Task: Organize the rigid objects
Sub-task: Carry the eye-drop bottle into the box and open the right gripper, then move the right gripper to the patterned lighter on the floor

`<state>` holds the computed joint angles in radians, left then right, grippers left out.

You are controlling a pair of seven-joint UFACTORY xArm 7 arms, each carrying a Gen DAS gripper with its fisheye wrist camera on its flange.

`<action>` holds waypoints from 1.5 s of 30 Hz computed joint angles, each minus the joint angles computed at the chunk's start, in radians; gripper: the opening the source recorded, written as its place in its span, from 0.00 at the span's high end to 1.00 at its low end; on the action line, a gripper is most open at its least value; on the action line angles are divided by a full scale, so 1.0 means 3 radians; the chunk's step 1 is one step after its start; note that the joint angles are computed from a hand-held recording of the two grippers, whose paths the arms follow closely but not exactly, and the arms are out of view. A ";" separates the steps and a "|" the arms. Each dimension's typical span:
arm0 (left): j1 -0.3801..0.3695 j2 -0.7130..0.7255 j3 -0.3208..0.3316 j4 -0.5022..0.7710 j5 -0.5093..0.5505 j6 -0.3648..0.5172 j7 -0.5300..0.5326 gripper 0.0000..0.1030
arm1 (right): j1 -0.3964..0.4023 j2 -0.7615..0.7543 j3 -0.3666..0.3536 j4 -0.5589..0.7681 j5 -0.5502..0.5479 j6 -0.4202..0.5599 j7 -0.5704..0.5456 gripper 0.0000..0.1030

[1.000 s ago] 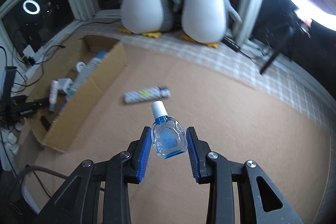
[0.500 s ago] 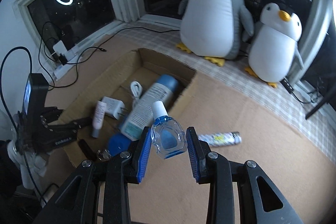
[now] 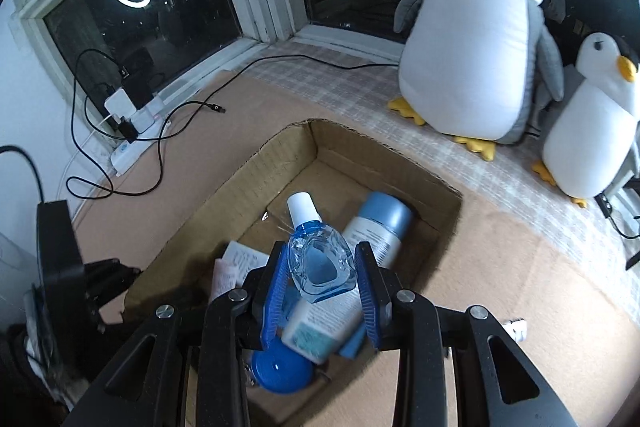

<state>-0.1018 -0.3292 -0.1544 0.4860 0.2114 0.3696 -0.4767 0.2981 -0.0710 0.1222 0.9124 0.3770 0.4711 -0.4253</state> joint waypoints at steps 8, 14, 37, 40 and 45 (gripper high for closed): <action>0.0014 -0.0020 -0.0023 -0.0022 0.0052 -0.0016 -0.0034 0.67 | -0.0025 0.0312 0.0059 0.0255 -0.0150 0.0000 0.0214 0.71; 0.0011 -0.0030 -0.0022 -0.0028 0.0058 -0.0013 -0.0033 0.67 | -0.0038 0.0524 0.0107 0.0448 -0.0259 0.0003 0.0364 0.71; 0.0025 -0.0010 -0.0025 -0.0002 0.0090 -0.0002 -0.0036 0.67 | -0.0031 0.0782 0.0165 0.0636 -0.0745 -0.0121 0.0668 0.45; 0.0025 -0.0010 -0.0022 -0.0003 0.0094 -0.0004 -0.0036 0.67 | -0.0039 0.0751 0.0160 0.0617 -0.0727 -0.0128 0.0669 0.45; 0.0024 -0.0010 -0.0023 -0.0002 0.0097 -0.0002 -0.0039 0.67 | -0.0079 0.0659 0.0161 0.0553 -0.0605 -0.0115 0.0575 0.45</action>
<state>-0.0946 -0.3321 -0.1613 0.4855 0.2404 0.3690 -0.4885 0.2745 0.1267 0.1706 1.0781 0.1955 0.4365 -0.2527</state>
